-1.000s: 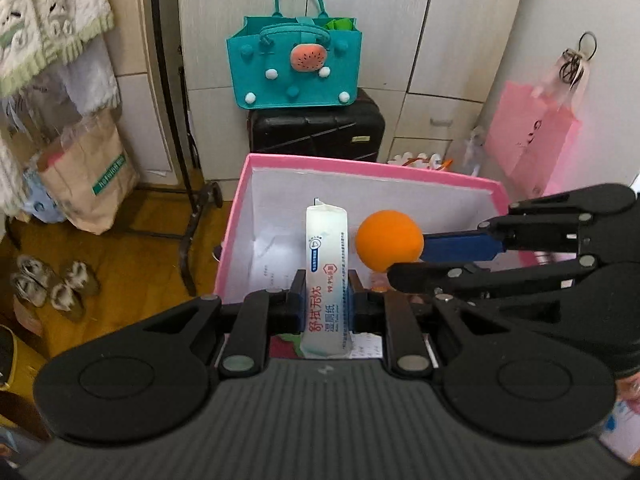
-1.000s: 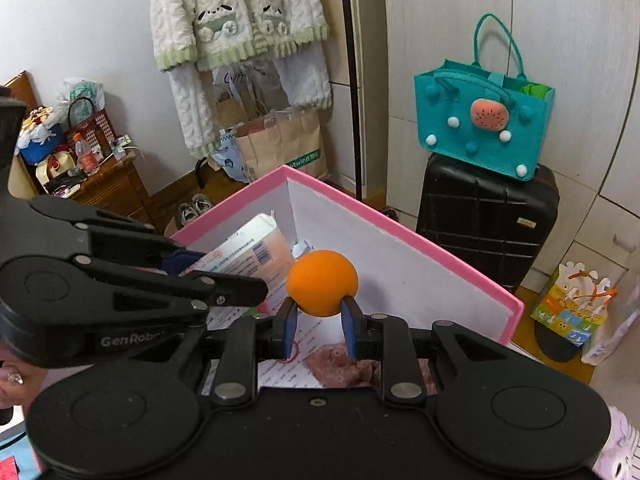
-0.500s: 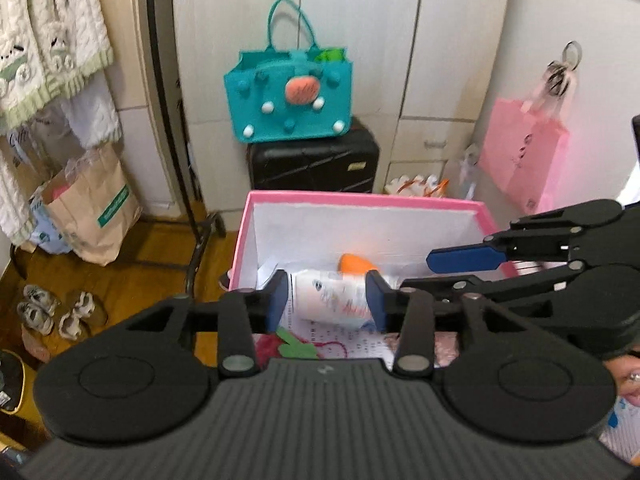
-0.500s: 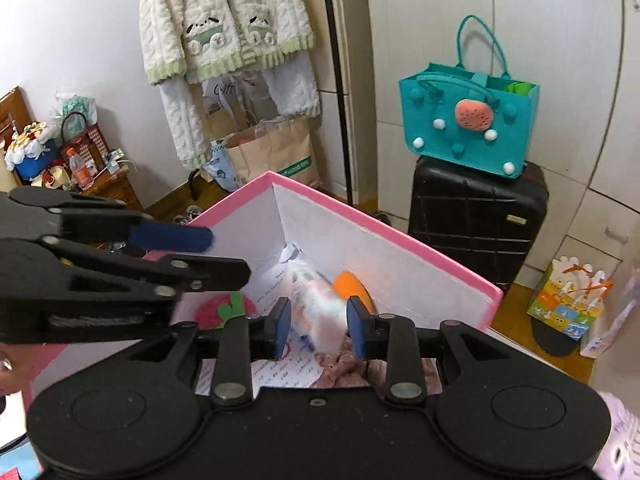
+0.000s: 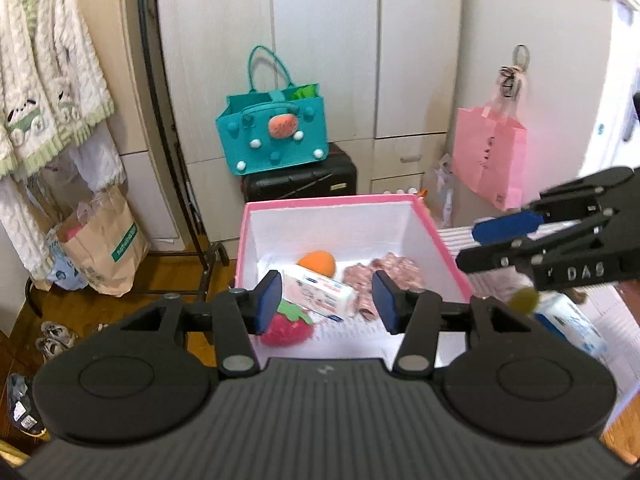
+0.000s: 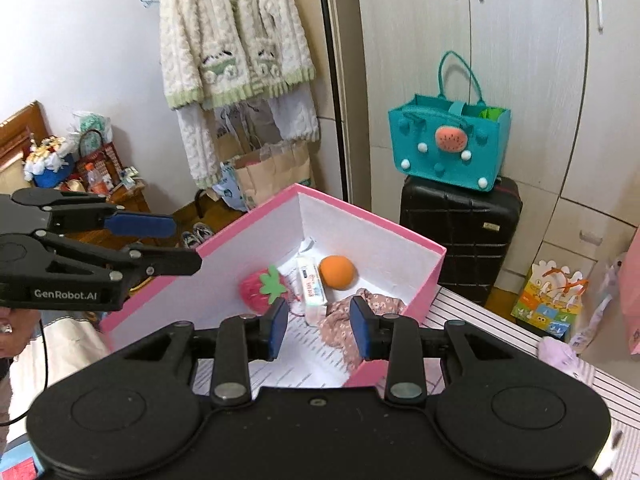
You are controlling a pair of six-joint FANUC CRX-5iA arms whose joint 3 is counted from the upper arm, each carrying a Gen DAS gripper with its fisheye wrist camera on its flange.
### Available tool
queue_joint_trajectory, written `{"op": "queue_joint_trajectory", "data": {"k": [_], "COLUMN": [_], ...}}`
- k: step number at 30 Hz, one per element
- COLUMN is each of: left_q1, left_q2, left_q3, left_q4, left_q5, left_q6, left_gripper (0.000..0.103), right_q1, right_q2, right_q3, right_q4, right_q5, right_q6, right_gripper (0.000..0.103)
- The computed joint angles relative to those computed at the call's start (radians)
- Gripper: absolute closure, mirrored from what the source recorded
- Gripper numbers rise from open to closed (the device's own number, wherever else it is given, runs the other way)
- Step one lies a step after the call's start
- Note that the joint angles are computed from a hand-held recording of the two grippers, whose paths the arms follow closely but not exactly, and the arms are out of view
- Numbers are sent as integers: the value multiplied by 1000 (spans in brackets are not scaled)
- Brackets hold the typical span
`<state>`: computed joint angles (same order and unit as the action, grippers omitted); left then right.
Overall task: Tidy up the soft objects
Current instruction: 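Withdraw both open grippers from the box toward the wipes pack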
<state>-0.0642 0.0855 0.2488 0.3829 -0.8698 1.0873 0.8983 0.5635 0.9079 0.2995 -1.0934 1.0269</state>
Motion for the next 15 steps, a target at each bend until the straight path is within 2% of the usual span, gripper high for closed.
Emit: {"op": "queue_joint_trajectory", "data": {"k": [2,4,5,7,9,15], "left_q1": [0,1,3,4,2,-5], "left_q2": [-22,-34,-46,-72,-100,-178], "left_q3": [-10,-7,-17,-33,-49,-105], "left_q4": [18,29,44,53,56,85], "left_q5": [-30,-69,-80,-95,-107,-138], "left_q6": [-15,-19,-28,-39,-56,-114], "left_gripper": [48,37,36,32,29,20], "right_q1": [13,26,33,50,71,136], "right_q2": [-50,-92,-114,-153,-187,-306], "right_q3": [-65,-115,-141,-184,-224,-387], "right_q4": [12,23,25,36,58,139], "right_q5": [25,40,49,56,54,77], "right_q6": [-18,-31,-33,-43,-53,-106], "right_gripper": [64,64,63,54,50,47]}}
